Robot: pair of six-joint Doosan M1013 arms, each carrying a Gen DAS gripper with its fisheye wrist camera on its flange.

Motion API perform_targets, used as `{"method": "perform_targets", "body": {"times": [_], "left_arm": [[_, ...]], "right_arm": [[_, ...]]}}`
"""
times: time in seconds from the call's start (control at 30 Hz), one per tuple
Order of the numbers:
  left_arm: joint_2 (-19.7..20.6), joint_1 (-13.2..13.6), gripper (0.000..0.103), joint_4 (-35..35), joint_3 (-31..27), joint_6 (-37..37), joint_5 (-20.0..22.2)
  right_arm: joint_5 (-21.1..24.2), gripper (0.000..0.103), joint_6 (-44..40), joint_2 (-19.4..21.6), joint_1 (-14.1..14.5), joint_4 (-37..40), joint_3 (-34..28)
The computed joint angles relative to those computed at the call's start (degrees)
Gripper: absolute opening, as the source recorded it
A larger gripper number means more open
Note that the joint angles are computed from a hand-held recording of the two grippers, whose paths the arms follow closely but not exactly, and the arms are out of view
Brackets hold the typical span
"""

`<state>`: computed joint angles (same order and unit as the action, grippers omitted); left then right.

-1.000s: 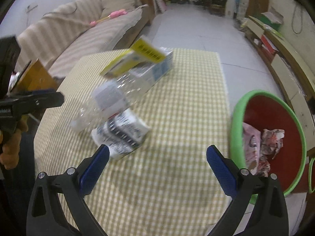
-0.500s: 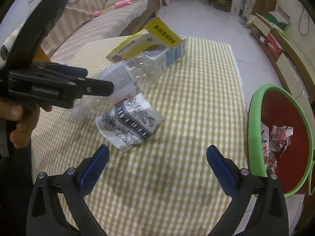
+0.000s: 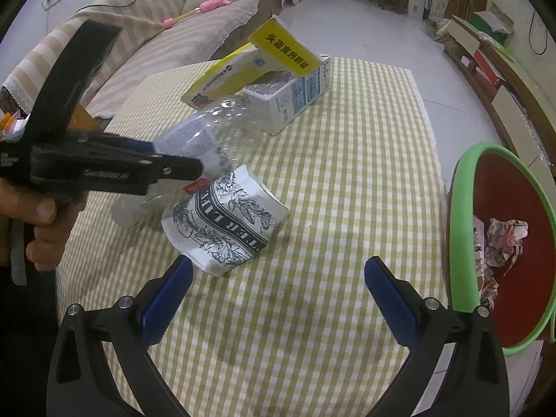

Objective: Collect trash
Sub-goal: 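Grasp the clear plastic bottle with the left gripper while the right grasps the white printed cup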

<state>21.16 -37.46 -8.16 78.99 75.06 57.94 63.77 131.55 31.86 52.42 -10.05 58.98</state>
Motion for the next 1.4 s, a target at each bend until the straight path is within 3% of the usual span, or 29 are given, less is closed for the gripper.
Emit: {"method": "perform_targets", "body": {"times": [0.3,0.43,0.6,0.87,0.93,1.0,1.4], "left_arm": [[-5.4,1.4,0.064,1.2,7.0,-7.3,-3.8],[-7.3,1.9,0.064,0.5,9.4,-9.1,-5.0],[-8.8,2.5,0.064,-0.9,11.5,-9.8,-6.1],[-9.8,2.7,0.064,-1.5,12.6,-10.6,-7.5],[-9.9,2.6,0.064,-1.3,12.7,-10.7,-7.6],[-10.3,2.7,0.064,-0.9,13.1,-10.8,-7.8],[-11.5,0.6,0.064,3.5,13.4,-15.8,-8.1]], "right_arm": [[0.2,0.096,-3.3,1.6,0.3,1.0,-2.0],[1.9,0.096,-6.9,3.4,1.4,-2.2,-4.4],[5.8,0.096,-13.4,6.4,3.0,-7.7,-8.3],[7.0,0.096,-15.2,9.2,2.3,-7.5,-11.7],[6.7,0.096,-14.7,9.4,2.0,-7.0,-11.9],[6.5,0.089,-14.5,9.5,1.9,-6.4,-12.1],[5.1,0.087,-10.1,6.2,1.0,-2.8,-8.5]]}}
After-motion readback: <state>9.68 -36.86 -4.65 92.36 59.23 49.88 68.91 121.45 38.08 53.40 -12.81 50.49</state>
